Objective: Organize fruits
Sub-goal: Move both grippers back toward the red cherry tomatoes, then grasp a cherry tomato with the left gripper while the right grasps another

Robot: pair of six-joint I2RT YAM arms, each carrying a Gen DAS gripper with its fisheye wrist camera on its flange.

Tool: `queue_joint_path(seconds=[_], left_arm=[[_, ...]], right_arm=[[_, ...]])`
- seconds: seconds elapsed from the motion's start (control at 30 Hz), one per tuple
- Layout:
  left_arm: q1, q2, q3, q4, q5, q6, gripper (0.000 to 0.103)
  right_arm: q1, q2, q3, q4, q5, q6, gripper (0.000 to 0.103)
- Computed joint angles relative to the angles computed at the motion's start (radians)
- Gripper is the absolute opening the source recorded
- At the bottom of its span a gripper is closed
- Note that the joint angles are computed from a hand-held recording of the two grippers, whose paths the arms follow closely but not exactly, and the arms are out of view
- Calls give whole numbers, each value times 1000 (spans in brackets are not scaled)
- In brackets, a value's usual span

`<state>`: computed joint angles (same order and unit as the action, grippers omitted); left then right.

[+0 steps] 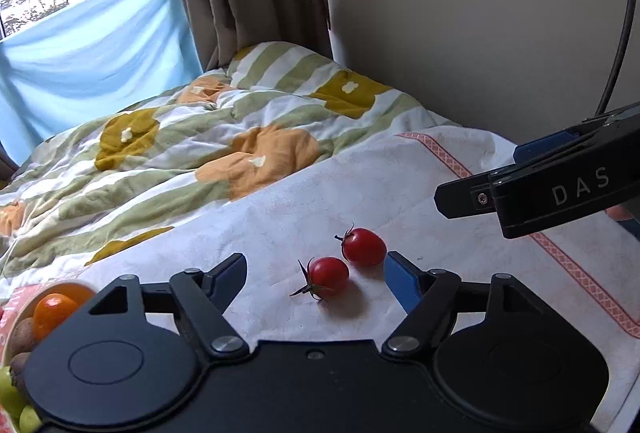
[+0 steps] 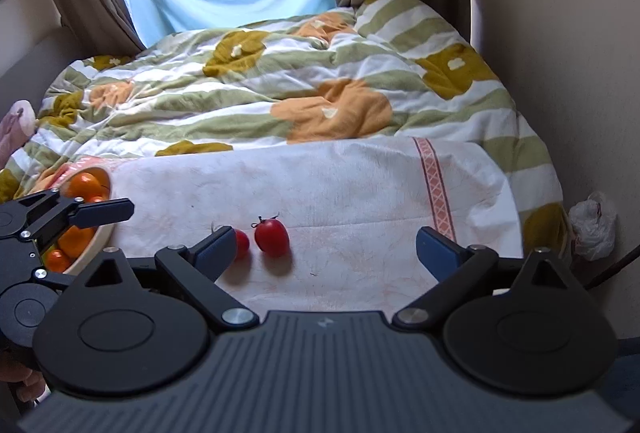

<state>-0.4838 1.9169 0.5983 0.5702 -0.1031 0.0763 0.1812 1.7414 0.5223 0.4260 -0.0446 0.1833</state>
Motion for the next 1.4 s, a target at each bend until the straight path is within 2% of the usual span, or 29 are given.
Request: queue_joint_path(seconds=[0.2, 0.37, 0.5, 0.63, 0.7, 0.83, 0.9, 1.17, 1.4], left_arm=[[70, 185, 91, 80, 134, 130, 71], [107, 257, 127, 97, 223, 191, 62], [121, 274, 130, 126, 256, 209, 62], [123, 293, 161, 98, 275, 218, 60], [126, 299, 176, 75, 287, 217, 57], [133, 311, 184, 74, 296, 219, 52], [135, 309, 174, 86, 304, 222, 36], [125, 293, 141, 115, 253, 235, 36], [153, 264, 95, 122, 225, 206, 36]], right_arm=[[32, 198, 54, 180, 42, 45, 103], [44, 302, 116, 210, 20, 59, 99], [63, 348, 161, 192, 21, 48, 99], [81, 376, 180, 191, 40, 56, 99], [82, 388, 189, 187, 34, 55, 92], [82, 408, 202, 189, 20, 53, 89], [84, 416, 207, 192, 17, 45, 87], [98, 427, 208, 201, 10, 24, 81], [115, 444, 230, 196, 8, 1, 77]])
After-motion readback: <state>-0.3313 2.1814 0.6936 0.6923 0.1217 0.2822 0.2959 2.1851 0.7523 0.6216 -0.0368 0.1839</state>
